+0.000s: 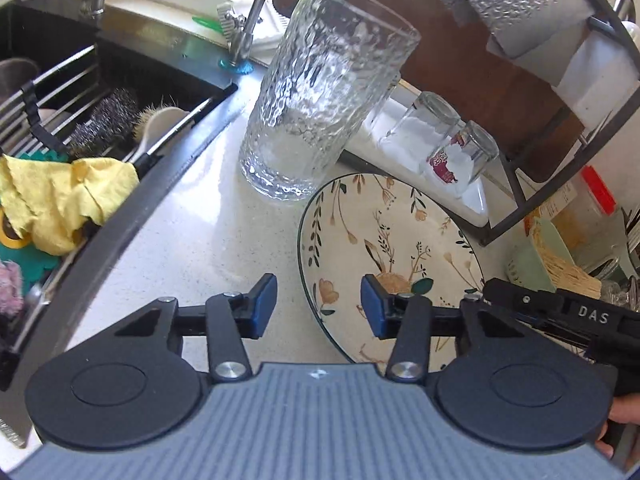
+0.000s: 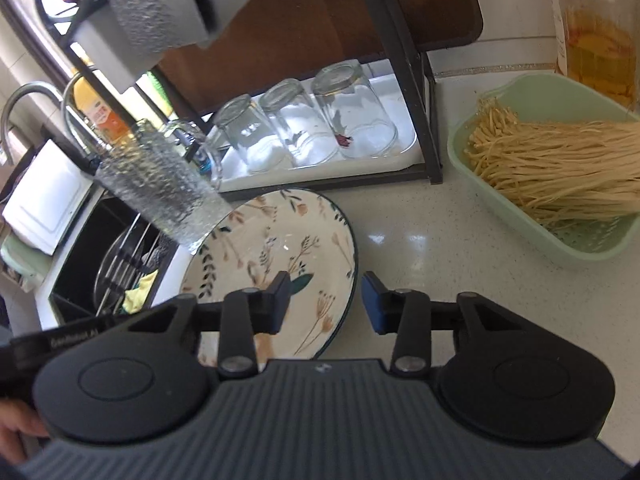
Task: Organize plates and bowls
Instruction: 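Move both grippers to the deer-pattern plate and grasp its rim, then lift the deer-pattern plate and lower it onto the leaf-pattern plate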
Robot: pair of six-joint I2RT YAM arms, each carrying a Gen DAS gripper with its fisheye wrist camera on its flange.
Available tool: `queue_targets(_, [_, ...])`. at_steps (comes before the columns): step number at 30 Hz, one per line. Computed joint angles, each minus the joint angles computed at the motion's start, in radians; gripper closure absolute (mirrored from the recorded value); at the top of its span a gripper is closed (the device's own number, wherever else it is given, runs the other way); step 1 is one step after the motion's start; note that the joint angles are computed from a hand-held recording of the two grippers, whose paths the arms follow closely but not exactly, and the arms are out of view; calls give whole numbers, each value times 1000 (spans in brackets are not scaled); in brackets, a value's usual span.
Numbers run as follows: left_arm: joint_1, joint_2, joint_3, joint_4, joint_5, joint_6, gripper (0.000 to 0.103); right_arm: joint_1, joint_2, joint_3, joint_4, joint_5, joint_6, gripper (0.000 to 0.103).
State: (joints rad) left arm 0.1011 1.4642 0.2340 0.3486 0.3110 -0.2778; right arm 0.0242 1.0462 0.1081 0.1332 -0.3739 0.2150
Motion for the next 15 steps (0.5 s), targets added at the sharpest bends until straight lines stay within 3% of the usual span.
queue_targets(2, [5,72,16,52,12,-3,62,21,127,11,116,26,26,70])
queue_targets(8, [7,185,62,121,45,2,76,35,312,30,276,41,24,83])
queue_targets(12, [-8,223,85,139,31,-14,77,71,406,34,370,85,-18,87])
queue_targets(15, [-24,217,95,123,6,-8,76,53,479,44,434,46,-2,87])
